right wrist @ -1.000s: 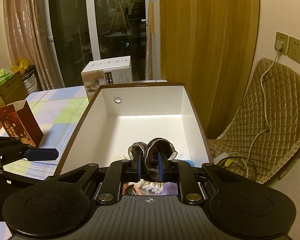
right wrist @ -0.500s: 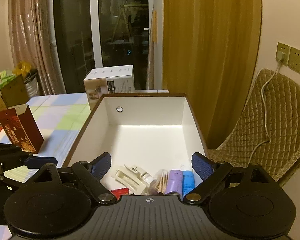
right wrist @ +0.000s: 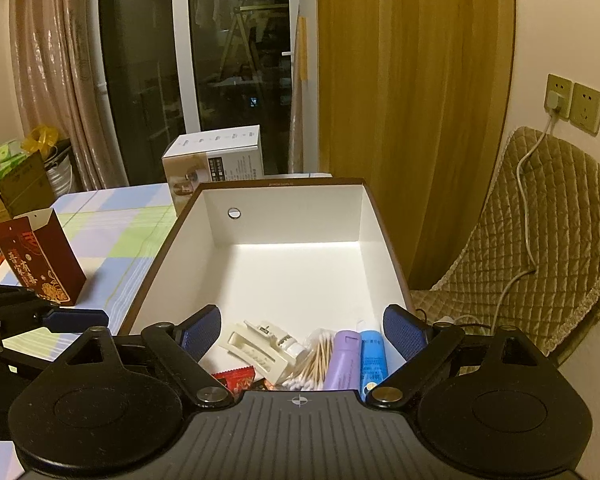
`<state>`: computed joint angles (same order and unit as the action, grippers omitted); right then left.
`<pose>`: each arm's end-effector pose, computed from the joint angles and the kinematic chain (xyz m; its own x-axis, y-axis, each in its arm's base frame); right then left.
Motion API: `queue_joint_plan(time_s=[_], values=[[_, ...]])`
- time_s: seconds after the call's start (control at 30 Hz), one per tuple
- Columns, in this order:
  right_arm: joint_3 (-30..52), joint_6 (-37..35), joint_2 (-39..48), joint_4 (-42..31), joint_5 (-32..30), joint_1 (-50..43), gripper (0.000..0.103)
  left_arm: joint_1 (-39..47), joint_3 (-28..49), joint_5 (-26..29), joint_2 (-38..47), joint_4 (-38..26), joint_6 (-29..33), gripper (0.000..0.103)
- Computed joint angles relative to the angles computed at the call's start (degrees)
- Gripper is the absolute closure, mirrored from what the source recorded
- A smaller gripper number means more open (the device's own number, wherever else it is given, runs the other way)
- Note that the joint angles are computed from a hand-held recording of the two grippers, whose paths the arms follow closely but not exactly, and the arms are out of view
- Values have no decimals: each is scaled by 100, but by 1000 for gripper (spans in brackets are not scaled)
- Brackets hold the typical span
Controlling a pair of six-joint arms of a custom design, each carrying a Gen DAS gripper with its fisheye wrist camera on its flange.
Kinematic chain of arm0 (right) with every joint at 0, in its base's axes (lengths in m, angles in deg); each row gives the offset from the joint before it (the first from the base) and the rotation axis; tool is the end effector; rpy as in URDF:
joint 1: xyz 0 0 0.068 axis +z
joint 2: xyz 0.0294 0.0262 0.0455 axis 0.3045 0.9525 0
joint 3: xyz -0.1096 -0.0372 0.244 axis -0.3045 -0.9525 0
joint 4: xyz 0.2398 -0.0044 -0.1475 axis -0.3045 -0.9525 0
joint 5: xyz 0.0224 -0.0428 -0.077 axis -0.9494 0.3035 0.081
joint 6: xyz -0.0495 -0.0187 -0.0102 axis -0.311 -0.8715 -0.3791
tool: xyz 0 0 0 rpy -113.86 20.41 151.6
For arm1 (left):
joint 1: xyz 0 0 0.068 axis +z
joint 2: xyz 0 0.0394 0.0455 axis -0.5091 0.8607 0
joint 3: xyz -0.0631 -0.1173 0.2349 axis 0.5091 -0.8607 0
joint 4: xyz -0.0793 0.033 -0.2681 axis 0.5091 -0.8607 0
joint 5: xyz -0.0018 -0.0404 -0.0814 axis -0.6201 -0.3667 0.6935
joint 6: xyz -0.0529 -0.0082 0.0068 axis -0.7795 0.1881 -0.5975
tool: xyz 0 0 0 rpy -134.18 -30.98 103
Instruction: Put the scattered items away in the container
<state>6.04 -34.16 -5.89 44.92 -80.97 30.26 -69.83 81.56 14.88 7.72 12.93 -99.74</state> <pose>0.2359 0.0608 0.1833 -0.5463 -0.2429 -0.8016 -0.4590 0.8874 0.0439 0.2049 -0.1523 0.1586 -0.6774 0.1450 -0.7212 0.2108 0.9775 -0.0015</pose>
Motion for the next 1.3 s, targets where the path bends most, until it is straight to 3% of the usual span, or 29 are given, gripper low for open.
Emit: queue_joint_plan(time_s=[0.1,0.23,0.57,0.83,0.97,1.07,1.3], values=[[13,4,-40,-103,-33,-46,10,-34,-8,-48,-62,-73,-34,49],[71,26,-152,-386,-104,-144,10,-123,-32,-156,-198,-218,-133,40],[87,-30,-876,-1448,-493,-624,9,-622,-95,-698,-807,-898,-629,2],[306,-272,-1436,-2737,-886,-1272,9,-1307,-55,-1289,-1274,-1859,-1481,1],[436,-495,-1668,-3395,-970,-1522,9,-1797,69,-1681,-1392,-2490,-2103,1],[469,-607,-1928,-3842,-906,-1609,0,-2209,174,-1957,-1446,-2925,-2621,1],[462,-982,-2651,-4785,-1056,-1918,0,-3136,574,-2385,-1375,-3940,-3839,1]])
